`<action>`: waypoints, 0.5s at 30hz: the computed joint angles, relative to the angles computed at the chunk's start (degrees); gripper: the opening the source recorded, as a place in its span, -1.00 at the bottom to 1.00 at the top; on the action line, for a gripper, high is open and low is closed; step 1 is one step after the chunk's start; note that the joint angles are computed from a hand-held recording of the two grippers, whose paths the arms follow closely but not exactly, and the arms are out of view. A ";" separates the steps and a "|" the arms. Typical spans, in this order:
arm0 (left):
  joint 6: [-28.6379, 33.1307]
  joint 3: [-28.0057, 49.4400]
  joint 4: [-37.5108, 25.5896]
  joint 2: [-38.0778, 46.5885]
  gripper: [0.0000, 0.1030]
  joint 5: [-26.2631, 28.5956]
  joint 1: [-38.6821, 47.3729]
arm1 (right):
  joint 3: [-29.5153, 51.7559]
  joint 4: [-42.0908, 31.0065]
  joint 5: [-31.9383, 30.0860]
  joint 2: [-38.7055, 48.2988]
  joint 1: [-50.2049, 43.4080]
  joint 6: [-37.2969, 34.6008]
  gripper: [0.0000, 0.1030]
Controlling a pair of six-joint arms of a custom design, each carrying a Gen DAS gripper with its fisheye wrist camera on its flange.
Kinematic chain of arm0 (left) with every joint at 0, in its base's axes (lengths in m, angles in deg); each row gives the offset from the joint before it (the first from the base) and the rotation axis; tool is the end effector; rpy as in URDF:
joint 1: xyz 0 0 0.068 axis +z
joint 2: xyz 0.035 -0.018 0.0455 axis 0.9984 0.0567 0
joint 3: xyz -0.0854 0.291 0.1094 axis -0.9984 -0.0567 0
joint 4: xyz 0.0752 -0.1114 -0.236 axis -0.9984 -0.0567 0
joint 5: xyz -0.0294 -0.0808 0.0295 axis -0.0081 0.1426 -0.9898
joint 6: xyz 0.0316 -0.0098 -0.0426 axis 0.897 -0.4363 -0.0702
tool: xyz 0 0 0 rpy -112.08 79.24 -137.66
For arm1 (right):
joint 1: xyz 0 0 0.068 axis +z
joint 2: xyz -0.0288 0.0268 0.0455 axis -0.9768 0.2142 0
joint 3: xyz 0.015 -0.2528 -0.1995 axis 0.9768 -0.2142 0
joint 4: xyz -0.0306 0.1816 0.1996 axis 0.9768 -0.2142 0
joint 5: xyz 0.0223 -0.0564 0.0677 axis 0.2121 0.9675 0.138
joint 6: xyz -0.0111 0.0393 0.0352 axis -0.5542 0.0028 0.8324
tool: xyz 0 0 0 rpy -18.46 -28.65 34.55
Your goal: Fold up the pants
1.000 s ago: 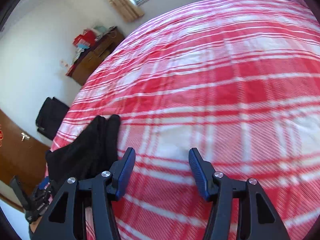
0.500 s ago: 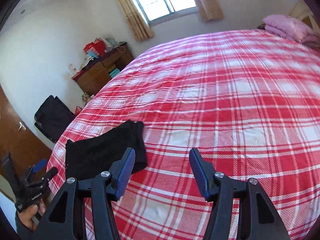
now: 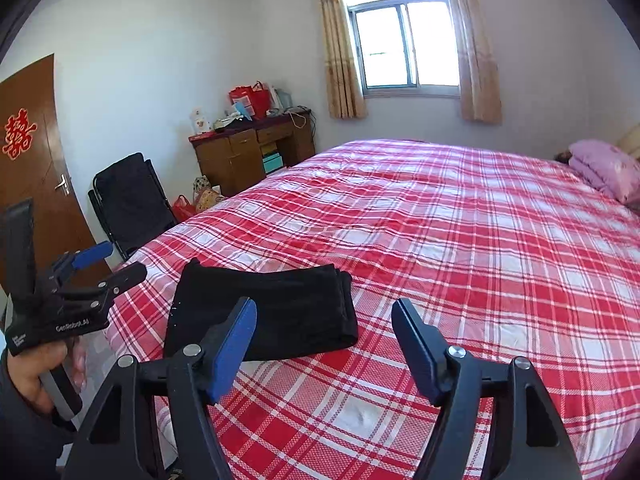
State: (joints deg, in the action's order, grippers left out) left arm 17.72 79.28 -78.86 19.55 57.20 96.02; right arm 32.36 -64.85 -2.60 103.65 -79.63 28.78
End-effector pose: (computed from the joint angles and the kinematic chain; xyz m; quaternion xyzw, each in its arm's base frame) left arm 0.1354 0.0242 0.2459 -0.0800 0.8502 0.0696 0.5157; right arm 0.2090 0.0133 0.2359 -0.2415 0.8329 0.2023 0.4550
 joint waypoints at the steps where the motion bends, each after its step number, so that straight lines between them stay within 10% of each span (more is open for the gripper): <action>1: -0.31 0.01 -0.11 -0.04 0.97 -0.56 -0.59 | 0.03 -0.43 -0.23 -0.38 0.00 -0.14 0.39; 15: -1.26 -0.56 0.48 0.32 0.97 -1.13 -0.75 | -0.49 -1.70 -1.24 -3.34 -0.01 -0.43 0.42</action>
State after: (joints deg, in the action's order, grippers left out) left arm 16.46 78.72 -78.38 19.87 56.08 95.27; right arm 31.87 -66.56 -3.84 100.31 -79.64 28.35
